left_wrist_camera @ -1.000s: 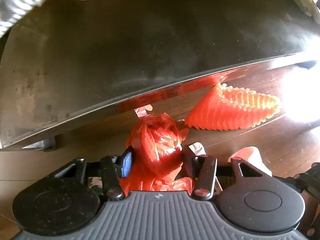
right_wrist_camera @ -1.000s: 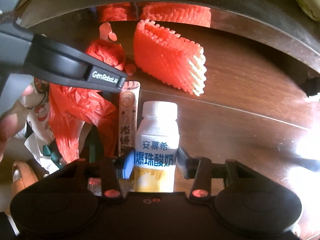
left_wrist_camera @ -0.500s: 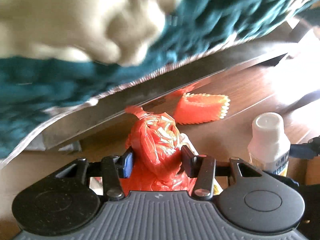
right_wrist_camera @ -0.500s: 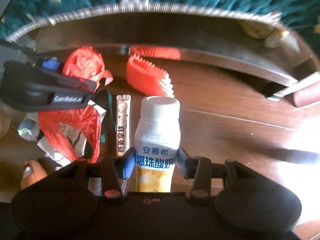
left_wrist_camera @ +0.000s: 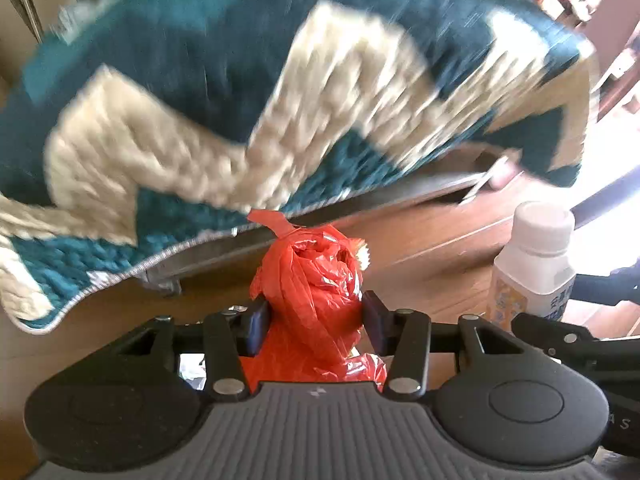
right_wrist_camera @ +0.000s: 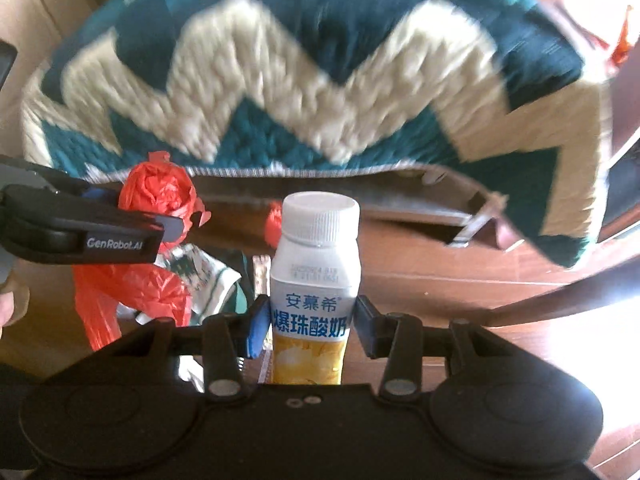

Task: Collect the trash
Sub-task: 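Lift and carry the red bag and yogurt bottle over the black bin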

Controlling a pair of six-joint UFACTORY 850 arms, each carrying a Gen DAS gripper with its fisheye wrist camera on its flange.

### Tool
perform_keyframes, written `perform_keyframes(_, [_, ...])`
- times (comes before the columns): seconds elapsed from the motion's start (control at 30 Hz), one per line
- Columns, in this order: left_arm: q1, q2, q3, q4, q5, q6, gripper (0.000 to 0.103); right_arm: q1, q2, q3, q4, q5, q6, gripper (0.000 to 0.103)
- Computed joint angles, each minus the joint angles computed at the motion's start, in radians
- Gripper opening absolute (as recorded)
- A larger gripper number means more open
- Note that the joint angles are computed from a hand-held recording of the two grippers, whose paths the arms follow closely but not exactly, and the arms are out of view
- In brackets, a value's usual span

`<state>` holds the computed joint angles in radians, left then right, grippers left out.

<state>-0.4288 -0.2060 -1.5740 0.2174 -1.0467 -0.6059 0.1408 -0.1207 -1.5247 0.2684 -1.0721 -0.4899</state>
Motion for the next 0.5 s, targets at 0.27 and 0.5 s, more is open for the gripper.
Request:
perform_keyframes(0.27, [-0.092, 0.010, -0.213, 0.065, -0.086, -0.030, 0.048, -0.105, 0.059, -0.185, 0.087, -0.122, -0.080, 0.043])
perform_keyframes(0.5, [-0.203, -0.100, -0.549, 0.146, -0.216, -0.034, 0.048, -0.245, 0.029, -0.439, 0.195, -0.229, -0.158, 0.043])
